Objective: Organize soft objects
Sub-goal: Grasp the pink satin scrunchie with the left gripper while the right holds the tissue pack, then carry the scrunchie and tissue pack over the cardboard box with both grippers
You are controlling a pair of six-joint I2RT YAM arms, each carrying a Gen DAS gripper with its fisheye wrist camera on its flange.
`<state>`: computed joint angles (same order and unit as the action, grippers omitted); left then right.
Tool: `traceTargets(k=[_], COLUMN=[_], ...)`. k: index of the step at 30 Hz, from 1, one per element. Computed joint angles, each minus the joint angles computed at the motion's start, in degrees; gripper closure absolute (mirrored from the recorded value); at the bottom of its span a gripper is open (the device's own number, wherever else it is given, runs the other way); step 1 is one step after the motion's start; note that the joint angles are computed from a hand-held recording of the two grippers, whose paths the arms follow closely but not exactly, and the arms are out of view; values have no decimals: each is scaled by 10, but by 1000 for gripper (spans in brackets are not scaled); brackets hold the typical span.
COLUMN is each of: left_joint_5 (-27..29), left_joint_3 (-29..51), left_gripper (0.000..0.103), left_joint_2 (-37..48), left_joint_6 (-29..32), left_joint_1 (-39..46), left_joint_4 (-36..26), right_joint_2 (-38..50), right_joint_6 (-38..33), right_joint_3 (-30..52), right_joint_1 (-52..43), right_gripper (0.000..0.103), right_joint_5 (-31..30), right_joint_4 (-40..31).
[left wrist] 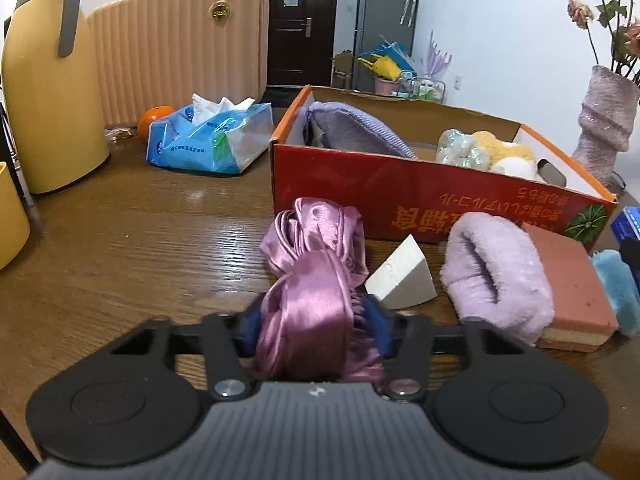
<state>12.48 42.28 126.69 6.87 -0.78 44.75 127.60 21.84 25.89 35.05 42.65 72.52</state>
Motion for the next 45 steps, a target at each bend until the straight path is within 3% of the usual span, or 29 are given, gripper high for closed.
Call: traceTargets(k=[9, 20, 30, 45], left_joint_5=[-1, 16, 39, 18], left_joint_3=[-16, -100, -151, -154], left_gripper=[65, 66, 66, 66], left_joint_2=[-9, -45, -72, -98], left_joint_6=[0, -2, -14, -53], left_joint_1=[7, 18, 23, -8], left_joint_4=[29, 157, 234, 257], right_joint_2=[1, 0, -4, -5], right_joint_6=[-4, 7, 8, -31], right_joint_3=[-2, 2, 16, 51], right_joint_1=[2, 17, 42, 59], right_gripper=[52, 52, 52, 52], right_joint_5=[1, 27, 53, 72], right_joint_4=[5, -4, -11, 12])
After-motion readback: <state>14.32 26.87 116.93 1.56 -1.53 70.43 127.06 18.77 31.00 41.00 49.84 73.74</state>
